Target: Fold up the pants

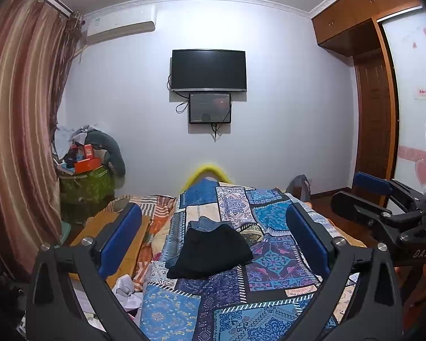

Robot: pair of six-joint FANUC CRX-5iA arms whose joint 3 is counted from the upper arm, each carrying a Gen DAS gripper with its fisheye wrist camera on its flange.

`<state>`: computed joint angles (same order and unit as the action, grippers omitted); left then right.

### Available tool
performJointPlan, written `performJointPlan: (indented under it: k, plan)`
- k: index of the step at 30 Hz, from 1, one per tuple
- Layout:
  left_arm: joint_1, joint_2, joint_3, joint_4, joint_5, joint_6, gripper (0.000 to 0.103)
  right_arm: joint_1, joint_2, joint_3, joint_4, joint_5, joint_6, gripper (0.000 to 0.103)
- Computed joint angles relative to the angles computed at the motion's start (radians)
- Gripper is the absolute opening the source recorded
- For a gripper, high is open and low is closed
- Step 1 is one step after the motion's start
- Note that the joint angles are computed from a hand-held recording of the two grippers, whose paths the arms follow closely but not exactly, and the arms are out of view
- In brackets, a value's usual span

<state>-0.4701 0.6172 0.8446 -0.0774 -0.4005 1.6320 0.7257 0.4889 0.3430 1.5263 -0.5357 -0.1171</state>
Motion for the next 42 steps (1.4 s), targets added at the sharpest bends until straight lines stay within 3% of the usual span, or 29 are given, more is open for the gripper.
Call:
performJointPlan:
  k: [25, 42]
  plan:
    - [0.005, -0.003, -0.019, 0.043, 0.010, -0.019, 0.103, 0.027, -0.020, -0.028, -0.013, -0.057, -0.001, 0.102]
    - [0.016, -0.005, -0.060, 0.180, 0.037, -0.151, 0.103, 0.039, -0.022, -0.024, -0.023, -0.096, 0.006, 0.102]
